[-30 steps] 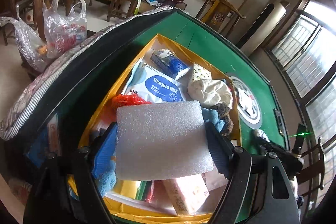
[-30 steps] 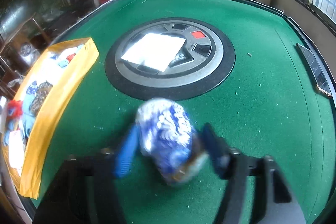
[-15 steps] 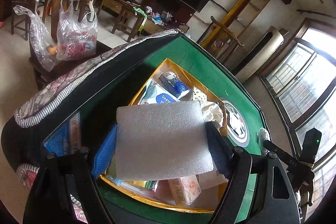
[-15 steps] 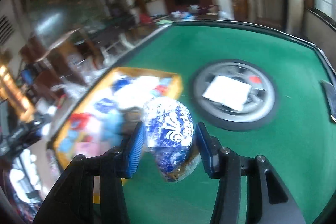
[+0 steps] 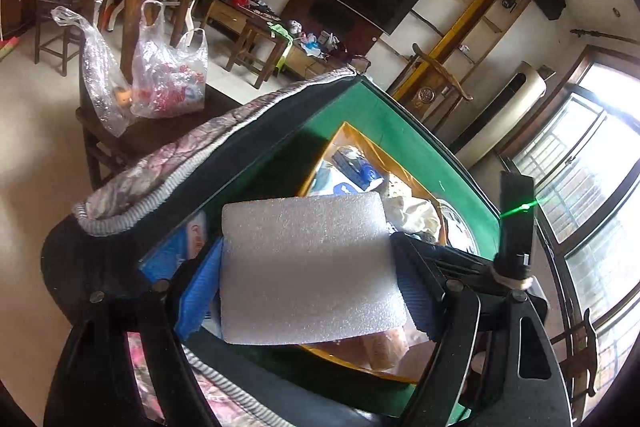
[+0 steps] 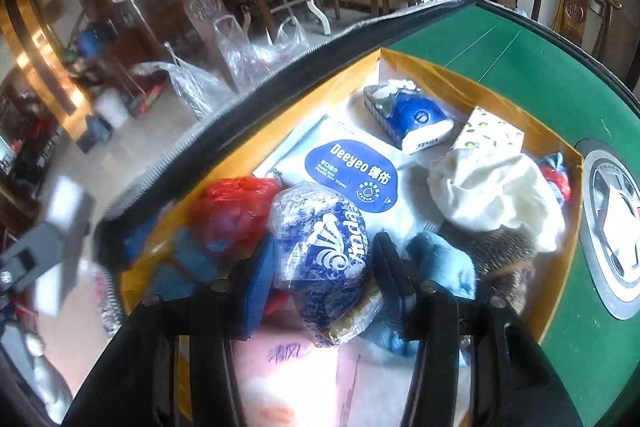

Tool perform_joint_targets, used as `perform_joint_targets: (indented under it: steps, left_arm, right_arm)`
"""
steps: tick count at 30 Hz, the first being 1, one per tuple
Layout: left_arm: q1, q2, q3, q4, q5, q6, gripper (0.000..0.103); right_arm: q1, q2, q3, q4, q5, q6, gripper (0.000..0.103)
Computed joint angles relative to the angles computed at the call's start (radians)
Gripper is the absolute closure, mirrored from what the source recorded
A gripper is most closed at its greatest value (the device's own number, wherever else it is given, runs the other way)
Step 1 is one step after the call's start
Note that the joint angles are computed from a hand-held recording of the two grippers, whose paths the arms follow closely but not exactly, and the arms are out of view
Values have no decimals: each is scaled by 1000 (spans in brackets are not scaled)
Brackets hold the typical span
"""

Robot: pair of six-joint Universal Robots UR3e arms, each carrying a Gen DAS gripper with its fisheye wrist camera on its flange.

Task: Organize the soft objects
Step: 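Release the blue-and-white bag in the tray with right while left lays the foam sheet on top, then open the left gripper and withdraw both grippers from the tray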

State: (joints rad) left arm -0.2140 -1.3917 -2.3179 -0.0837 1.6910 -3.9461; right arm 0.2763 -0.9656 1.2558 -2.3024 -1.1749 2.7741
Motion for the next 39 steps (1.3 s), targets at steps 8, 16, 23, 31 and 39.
perform_joint_targets:
  steps: [8,16,23,31,39]
  left_arm:
    - [10,-1,-27,29,-6,-1,23]
    - [-136,-90,124,-66,156,-3,23]
    - [-365,-305,437,-278,474,-15,22]
    - [-530,-536,821,-578,748,-41,22]
    - [-619,-716,1186,-844,870,-58,21]
  right_arm:
    - [-12,-72,76,-73,-25,2,38]
    - [-115,-244,346,-280,56,2,37]
    - [-305,-433,668,-510,144,-33,33]
    - [-572,-584,877,-622,273,-107,28]
    - [-767,-624,908,-617,412,-161,25]
